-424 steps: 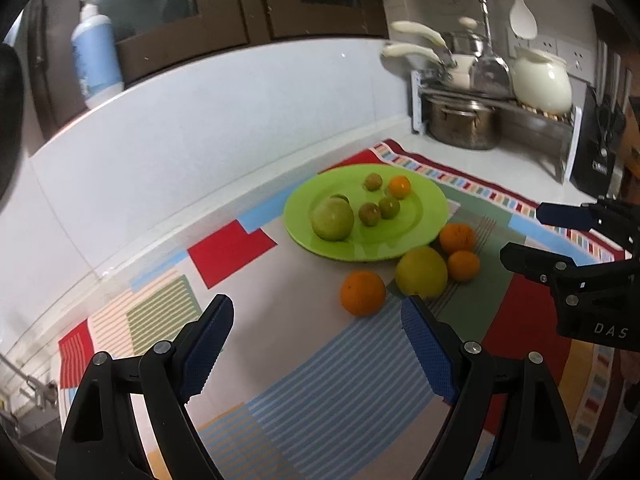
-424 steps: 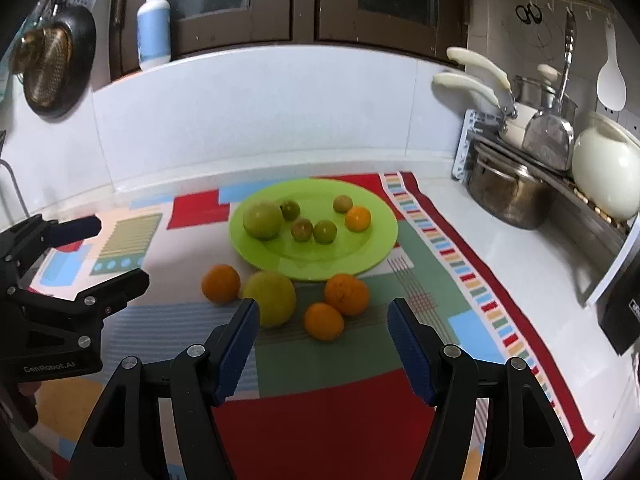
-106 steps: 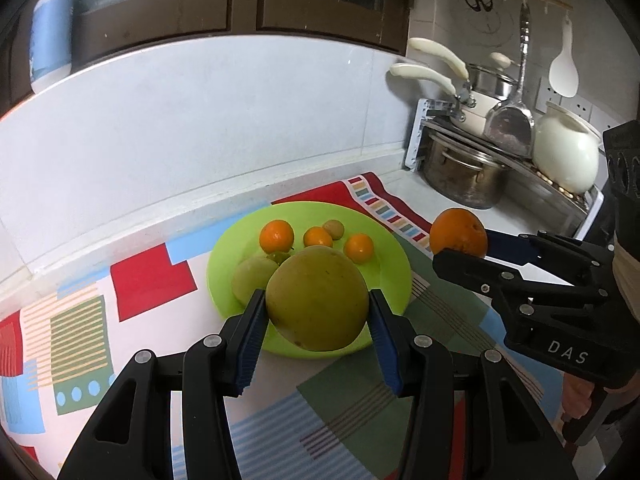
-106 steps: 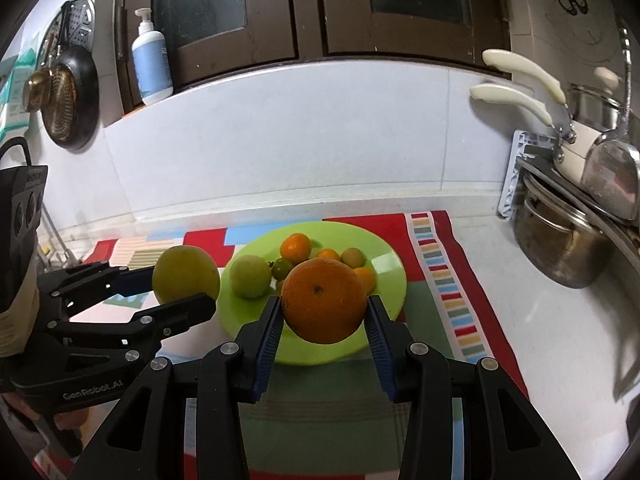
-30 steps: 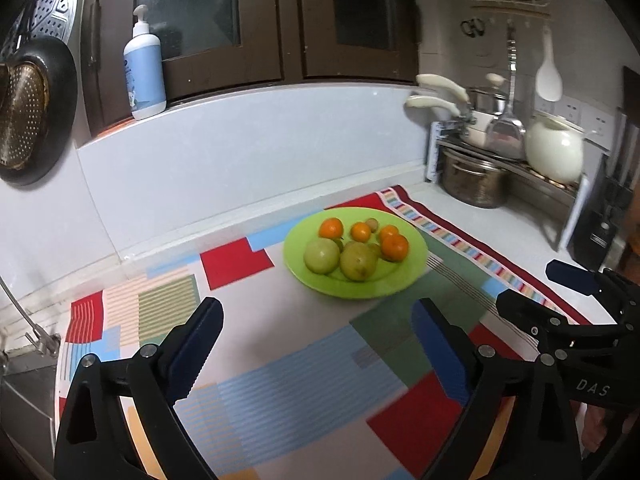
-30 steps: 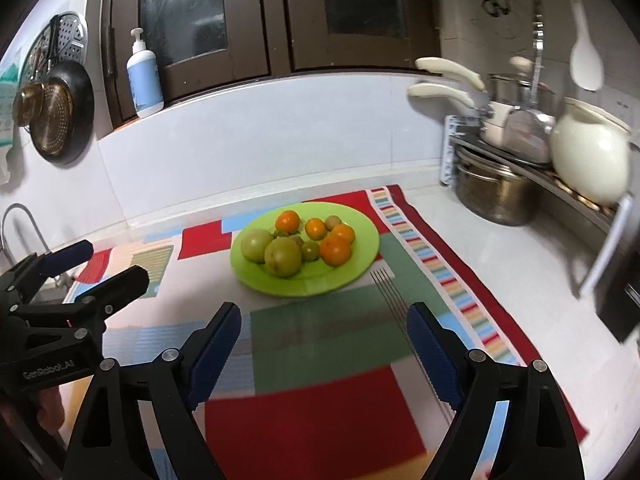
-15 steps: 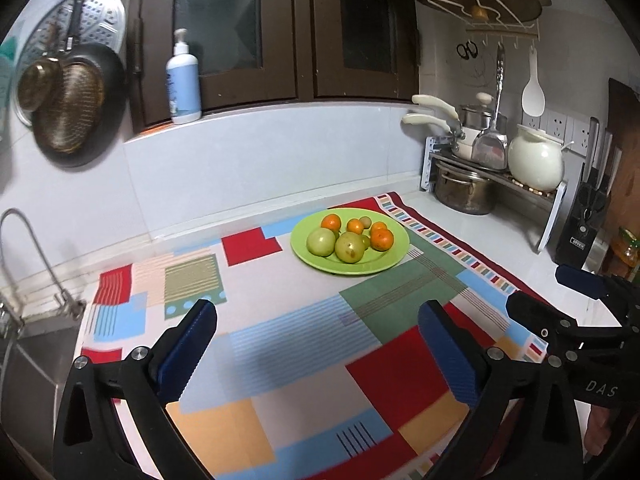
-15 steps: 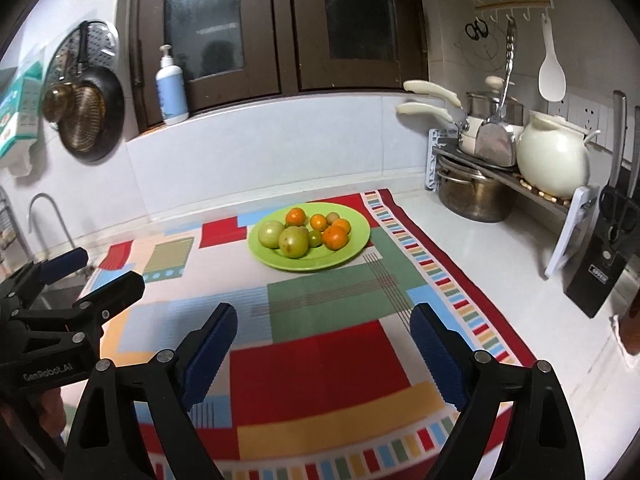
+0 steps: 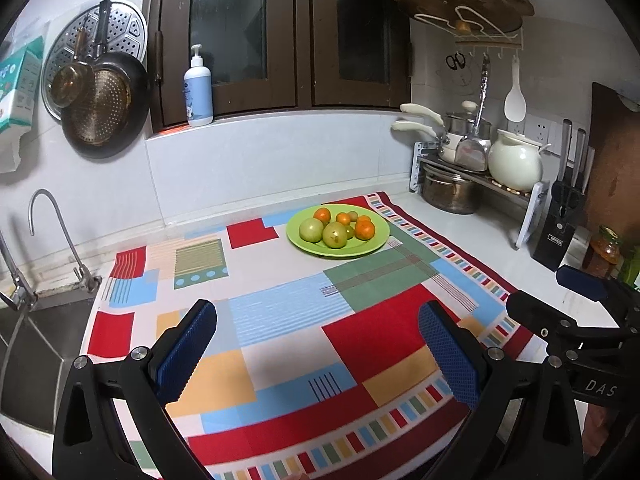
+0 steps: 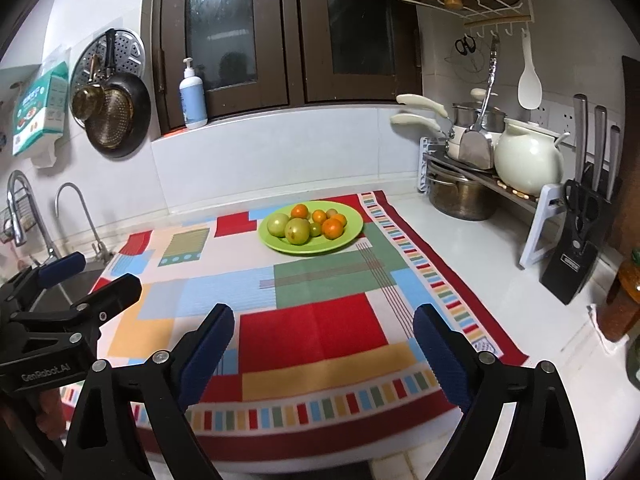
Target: Organize fruits
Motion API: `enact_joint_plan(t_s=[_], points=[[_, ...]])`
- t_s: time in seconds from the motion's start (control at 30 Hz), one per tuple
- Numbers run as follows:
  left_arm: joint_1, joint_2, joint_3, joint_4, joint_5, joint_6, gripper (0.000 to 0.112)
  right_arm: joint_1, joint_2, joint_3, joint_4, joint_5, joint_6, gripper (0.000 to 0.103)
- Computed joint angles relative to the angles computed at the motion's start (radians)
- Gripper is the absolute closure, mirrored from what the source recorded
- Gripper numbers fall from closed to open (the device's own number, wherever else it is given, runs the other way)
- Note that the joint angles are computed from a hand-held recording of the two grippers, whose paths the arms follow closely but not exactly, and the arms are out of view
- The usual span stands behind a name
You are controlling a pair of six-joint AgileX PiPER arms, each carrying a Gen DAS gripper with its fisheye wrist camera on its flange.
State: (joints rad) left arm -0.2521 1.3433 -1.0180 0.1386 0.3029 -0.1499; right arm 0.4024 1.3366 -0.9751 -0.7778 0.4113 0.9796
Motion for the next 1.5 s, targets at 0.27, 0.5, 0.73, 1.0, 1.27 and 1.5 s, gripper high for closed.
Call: enact_joint_plan(t_s=[0.27, 0.5, 0.73, 1.0, 1.27, 1.5], points=[[-0.055, -0.076, 0.063, 0.215, 0.017, -0.223, 0.009, 0.026, -0.087, 0.07, -0.029, 0.021, 0.026, 0.011], [-0.103, -0.123, 0.095, 0.37, 0.045, -0.385, 0.009, 0.05, -0.141, 0.109, -0.062, 0.042, 0.054, 0.011], [-0.131, -0.145, 0.114, 0.441, 0.069, -0.463, 0.009, 0.062, -0.169, 0.125, -0.077, 0.057, 0.065, 0.011], [-0.161, -0.163, 0.126, 0.518, 0.092, -0.544, 0.009, 0.058, -0.184, 0.134, -0.062, 0.053, 0.047, 0.011], [-0.167, -0.168, 0.129, 0.523, 0.094, -0.548, 0.009, 0.063, -0.192, 0.14, -0.063, 0.058, 0.052, 0.011], [-0.157, -0.17, 0.132, 0.491, 0.076, -0.511, 0.009, 0.057, -0.191, 0.138, -0.052, 0.056, 0.039, 0.011]])
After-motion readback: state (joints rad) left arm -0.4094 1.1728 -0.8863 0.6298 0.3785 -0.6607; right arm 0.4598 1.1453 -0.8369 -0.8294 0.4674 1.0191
